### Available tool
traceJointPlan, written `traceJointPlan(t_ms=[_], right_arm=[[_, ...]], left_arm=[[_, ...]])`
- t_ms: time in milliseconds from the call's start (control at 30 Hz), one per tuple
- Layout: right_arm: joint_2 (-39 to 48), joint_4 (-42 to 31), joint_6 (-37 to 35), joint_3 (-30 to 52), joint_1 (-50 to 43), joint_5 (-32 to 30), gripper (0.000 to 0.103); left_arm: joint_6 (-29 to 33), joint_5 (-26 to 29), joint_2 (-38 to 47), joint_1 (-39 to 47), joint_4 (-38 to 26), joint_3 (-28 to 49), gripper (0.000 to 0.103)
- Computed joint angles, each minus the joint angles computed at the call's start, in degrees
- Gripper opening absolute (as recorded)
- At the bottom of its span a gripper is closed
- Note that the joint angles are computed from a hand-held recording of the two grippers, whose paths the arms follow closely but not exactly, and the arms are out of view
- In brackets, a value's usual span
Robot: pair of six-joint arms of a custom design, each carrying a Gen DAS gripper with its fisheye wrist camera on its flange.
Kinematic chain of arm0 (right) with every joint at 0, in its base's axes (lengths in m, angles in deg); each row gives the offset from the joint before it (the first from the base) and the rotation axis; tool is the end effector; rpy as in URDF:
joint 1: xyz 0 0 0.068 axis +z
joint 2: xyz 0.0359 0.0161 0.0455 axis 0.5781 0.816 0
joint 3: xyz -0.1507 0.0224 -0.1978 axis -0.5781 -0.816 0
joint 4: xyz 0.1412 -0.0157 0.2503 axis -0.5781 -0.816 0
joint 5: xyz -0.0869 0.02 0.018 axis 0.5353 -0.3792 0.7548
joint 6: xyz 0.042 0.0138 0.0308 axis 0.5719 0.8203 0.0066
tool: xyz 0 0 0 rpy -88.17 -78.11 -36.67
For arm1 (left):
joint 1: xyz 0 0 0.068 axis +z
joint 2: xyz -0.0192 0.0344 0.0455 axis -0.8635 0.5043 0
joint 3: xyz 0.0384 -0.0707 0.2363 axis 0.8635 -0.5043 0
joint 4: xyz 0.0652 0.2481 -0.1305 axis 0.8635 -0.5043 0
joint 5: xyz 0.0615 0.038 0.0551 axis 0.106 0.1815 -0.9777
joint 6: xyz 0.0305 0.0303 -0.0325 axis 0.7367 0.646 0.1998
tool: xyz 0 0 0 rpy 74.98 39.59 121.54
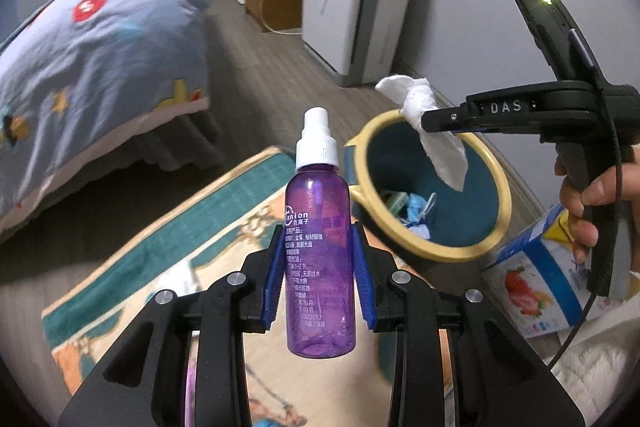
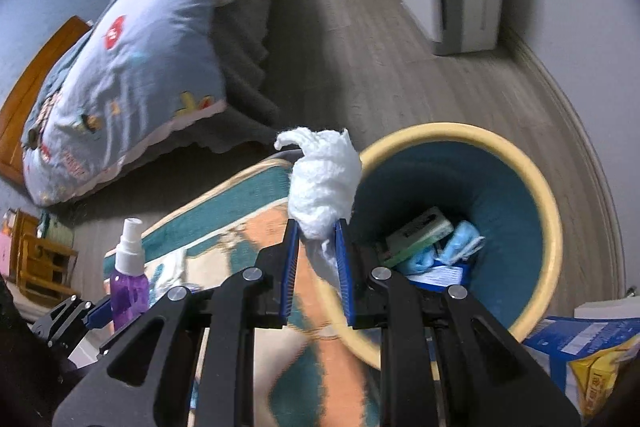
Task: Collect trash
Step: 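Carry bottle and tissue over the bin and open both tools to drop them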
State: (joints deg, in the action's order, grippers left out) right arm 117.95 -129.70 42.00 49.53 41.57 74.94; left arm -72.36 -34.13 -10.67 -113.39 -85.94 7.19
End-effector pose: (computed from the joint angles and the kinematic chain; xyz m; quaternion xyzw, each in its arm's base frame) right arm 0.2407 0.0353 0.2097 0.0219 0.9566 0.1637 0.2403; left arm 0.1685 -0.2126 0.1999 0.1807 0.9303 -0.0853 0.3076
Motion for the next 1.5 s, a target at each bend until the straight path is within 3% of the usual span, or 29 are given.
traceJointPlan(t_ms=[200,567,967,1500], right_arm=[[2.8,0.2,-5.2,-0.9,-9.5,-0.1,0.018],[11.5,3.3,-6.1,-2.1,-19.3,-2.4,0.018],[14.3,3.9,-5.0,-1.3,-22.5,-4.2,0.018],[13.9,4.5,-4.0,-1.6,-24.7,-3.6,0.018]], left_arm=[[2.5,1.0,9.4,-1.9,3.0,5.4,0.033],[3.8,3.8,22.2,-3.8,5.4,15.3,0.033],[4.0,6.9,32.2,-2.9,5.8,22.9,0.033],[5.4,6.0,39.8,-3.3,5.6,29.9,0.033]])
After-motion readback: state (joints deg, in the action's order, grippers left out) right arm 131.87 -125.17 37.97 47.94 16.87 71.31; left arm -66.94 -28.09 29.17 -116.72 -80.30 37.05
